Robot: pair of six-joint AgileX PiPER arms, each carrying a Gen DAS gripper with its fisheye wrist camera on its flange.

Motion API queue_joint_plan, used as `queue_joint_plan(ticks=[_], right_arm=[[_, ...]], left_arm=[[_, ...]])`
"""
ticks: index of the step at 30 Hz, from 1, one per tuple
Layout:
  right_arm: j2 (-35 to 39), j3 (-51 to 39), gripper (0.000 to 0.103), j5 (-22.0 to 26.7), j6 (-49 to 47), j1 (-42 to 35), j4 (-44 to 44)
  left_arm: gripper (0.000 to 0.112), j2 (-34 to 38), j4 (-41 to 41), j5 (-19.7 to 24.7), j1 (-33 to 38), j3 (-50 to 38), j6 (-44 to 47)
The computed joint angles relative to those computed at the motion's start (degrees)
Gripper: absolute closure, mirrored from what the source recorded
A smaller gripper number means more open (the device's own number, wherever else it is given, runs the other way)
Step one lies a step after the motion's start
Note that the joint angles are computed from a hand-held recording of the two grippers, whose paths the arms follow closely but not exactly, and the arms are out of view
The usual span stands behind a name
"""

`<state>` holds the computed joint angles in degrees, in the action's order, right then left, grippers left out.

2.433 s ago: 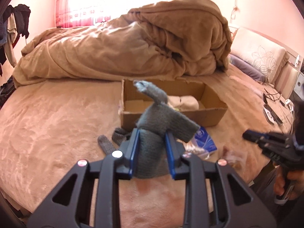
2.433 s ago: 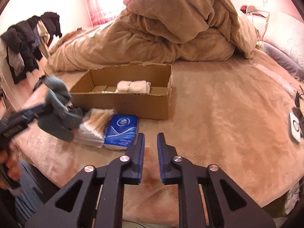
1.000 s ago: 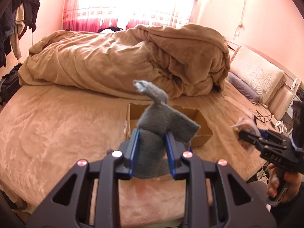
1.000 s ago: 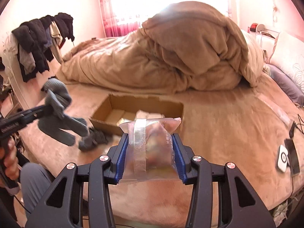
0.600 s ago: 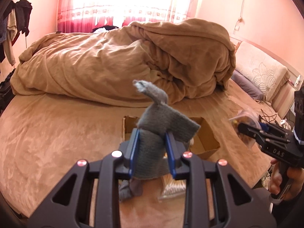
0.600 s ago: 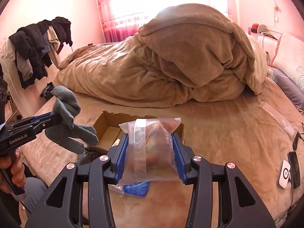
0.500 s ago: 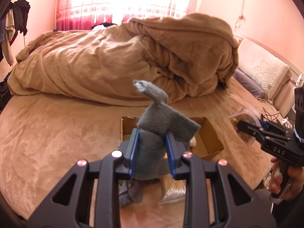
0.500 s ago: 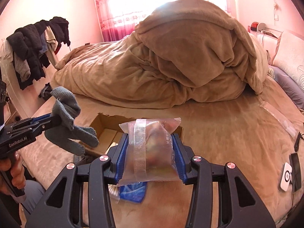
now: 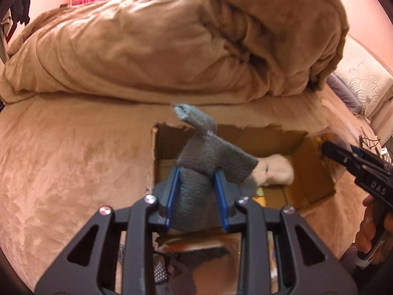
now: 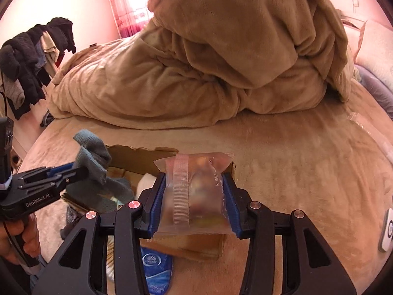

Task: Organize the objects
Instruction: 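Lower the grey sock and snack bag into the box and open both tools, then withdraw both tools from the box toward the dotted sock and tissue pack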

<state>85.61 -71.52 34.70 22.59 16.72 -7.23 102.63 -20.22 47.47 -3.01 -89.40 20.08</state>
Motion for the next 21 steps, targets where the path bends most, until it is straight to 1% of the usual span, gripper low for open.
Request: queue_joint_plan(ticks=[3, 6, 9, 11, 12, 13, 17, 21], right_arm=[[1.12, 0.16, 0.055, -0.74, -0.44, -0.78, 0.92], [1.83, 0.69, 0.055, -1.39, -0.73, -1.24, 1.41], [2.39, 0.77, 0.054, -1.37, -1.76, -1.65, 2.49], [2.39, 0.77, 0.052, -1.18, -0.71, -1.11, 1.41], [2.25, 0.83, 0.048, -1.26, -0.18, -0.90, 0.81], [2.03, 0.93, 0.046, -1.35, 1.58, -0.44, -0.95], [0.74, 0.94, 0.046, -0.84, 6.49, 0.50, -5.23], [-2.08, 1.18, 0.046, 0.56, 8.91, 1.66, -7.04]], left_arm=[[0.079, 1.42, 1.49, 0.56, -0.21, -0.90, -2.15], [0.077, 1.24, 2.09, 0.73, -0.44, -1.02, -2.40], [0.071, -0.37, 1.40, 1.06, -0.17, -0.24, -1.77], [0.048, -1.74, 0.71, 1.46, 0.17, 0.44, -1.35], [0.043, -2.32, 0.32, 1.43, 0.36, 0.77, -1.12], [0.041, -3.32, -0.44, 1.36, 0.77, 1.50, -0.49], [0.041, -6.24, -1.11, 2.28, 2.01, 2.38, -0.11], [0.041, -10.06, -2.02, 3.25, 3.84, 3.59, 1.20]])
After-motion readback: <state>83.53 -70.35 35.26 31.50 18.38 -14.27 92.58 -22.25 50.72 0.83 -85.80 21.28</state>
